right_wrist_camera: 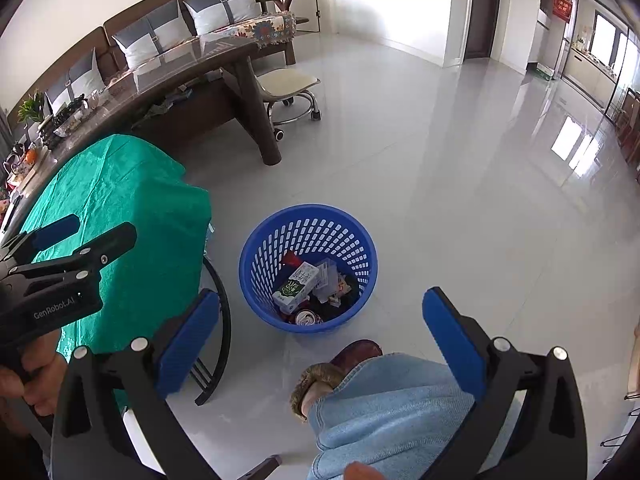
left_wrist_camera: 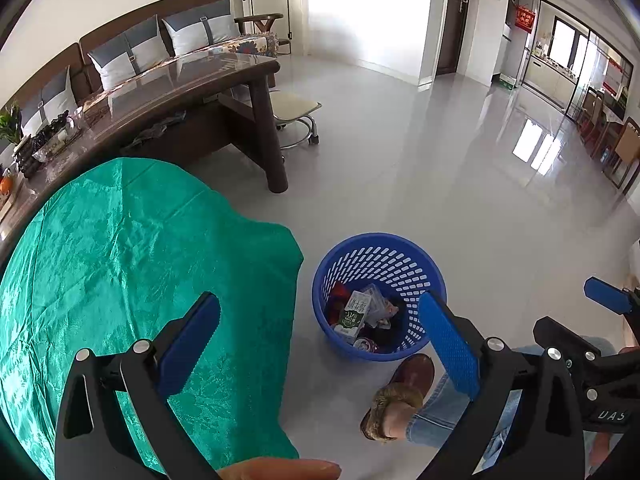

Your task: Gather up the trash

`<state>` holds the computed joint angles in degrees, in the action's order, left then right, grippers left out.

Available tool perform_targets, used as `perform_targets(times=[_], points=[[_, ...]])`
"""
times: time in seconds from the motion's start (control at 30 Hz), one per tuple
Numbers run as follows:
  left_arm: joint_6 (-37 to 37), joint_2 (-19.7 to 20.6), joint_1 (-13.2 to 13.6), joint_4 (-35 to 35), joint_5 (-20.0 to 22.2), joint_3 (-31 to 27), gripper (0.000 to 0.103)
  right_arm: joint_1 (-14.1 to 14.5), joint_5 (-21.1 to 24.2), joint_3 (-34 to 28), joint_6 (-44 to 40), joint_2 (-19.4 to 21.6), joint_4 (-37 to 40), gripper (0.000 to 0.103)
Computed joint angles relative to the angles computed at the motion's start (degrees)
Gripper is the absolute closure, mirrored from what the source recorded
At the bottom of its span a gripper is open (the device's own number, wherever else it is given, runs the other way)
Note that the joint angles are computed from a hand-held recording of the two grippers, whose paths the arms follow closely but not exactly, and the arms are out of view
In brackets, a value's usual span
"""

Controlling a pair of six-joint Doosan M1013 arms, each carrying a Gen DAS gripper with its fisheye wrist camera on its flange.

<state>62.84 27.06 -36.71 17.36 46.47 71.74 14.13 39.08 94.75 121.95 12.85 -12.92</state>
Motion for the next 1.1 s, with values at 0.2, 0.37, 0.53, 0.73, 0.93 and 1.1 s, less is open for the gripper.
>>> perform_targets(times=[0.2, 0.37, 0.53, 0.73, 0.93, 1.1], points=[[0.7, 0.2, 0.0, -0.1, 0.0, -0.2, 0.005, -0.1, -0.1, 0.2, 0.0, 0.0, 0.0, 0.005], [1.0, 0.3, 0.0, -0.1, 0.1, -0.3, 0.005, -0.2, -0.1, 0.3, 0.0, 0.0, 0.2, 0.005], [1.1, 0.4, -0.1, -0.2, 0.2, -0.4, 0.005, -0.2, -0.1, 0.3, 0.1, 0.0, 0.1, 0.005], [0.4, 0.7, -0.2, 0.6, 0.4, -0.4, 0.005, -0.3, 0.2, 0.4, 0.3, 0.1, 0.2, 0.005], [0.1, 0.8, -0.4, 1.3, 0.9, -0.4, 0.005, -0.6, 0.5, 0.4, 0.0, 0.2, 0.6, 0.005], [0.1, 0.9, -0.2, 0.1, 0.8, -0.5, 0.005, -0.7, 0.7, 0.4, -0.2, 0.2, 1.1, 0.005]])
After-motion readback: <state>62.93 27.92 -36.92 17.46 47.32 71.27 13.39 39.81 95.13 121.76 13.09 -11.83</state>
